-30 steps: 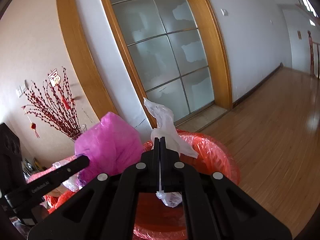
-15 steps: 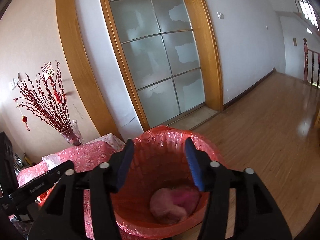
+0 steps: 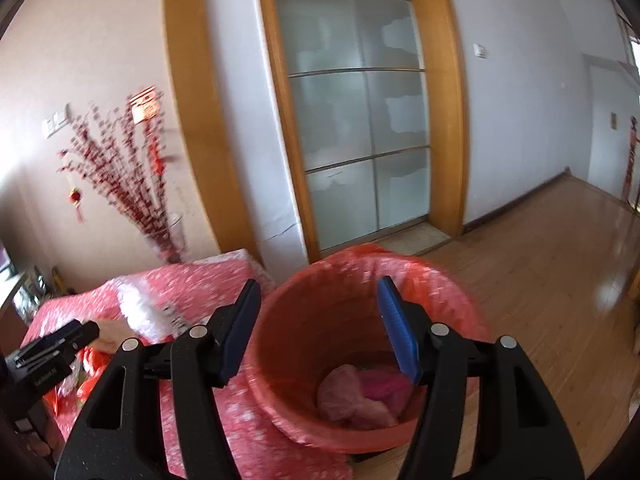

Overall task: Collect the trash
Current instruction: 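Open both tools to drop the pink and clear bags into the basket, then return to the table and grasp a red plastic bag with the right tool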

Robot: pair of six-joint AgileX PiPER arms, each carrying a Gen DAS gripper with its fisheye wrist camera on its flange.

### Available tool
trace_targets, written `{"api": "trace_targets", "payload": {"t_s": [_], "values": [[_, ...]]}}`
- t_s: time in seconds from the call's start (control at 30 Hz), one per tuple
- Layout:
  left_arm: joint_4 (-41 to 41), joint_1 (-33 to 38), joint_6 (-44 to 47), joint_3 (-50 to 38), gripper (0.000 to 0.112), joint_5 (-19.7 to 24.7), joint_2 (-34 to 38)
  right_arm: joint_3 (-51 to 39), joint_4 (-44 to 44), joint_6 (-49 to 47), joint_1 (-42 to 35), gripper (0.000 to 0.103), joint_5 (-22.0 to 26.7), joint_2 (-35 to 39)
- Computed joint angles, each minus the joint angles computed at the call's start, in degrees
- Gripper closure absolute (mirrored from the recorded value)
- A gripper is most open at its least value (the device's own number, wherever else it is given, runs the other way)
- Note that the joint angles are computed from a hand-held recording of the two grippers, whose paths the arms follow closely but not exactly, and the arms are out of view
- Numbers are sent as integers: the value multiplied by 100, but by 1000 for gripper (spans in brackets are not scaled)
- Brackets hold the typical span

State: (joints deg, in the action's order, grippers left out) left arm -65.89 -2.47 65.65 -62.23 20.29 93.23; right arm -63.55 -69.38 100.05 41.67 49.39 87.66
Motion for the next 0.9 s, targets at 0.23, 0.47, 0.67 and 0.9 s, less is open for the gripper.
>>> {"api": "trace_targets", "payload": {"t_s": [0.23,0.47,0.67,0.9], "values": [[-657,1134,902,442,53,106,-289,-849,292,-541,425,41,-118,743],[-1365,2109,1878,697,48,84,-398,-1923,951,-1292,658,41,-569,1743],[-1362,2765,1929,580,47,294,-202,-3114,1689,-2191,825,41,-620,2745],[-1282,3041,1844,502,47,467,-69,-4393,2479,-3170,838,41,-223,3746]]}}
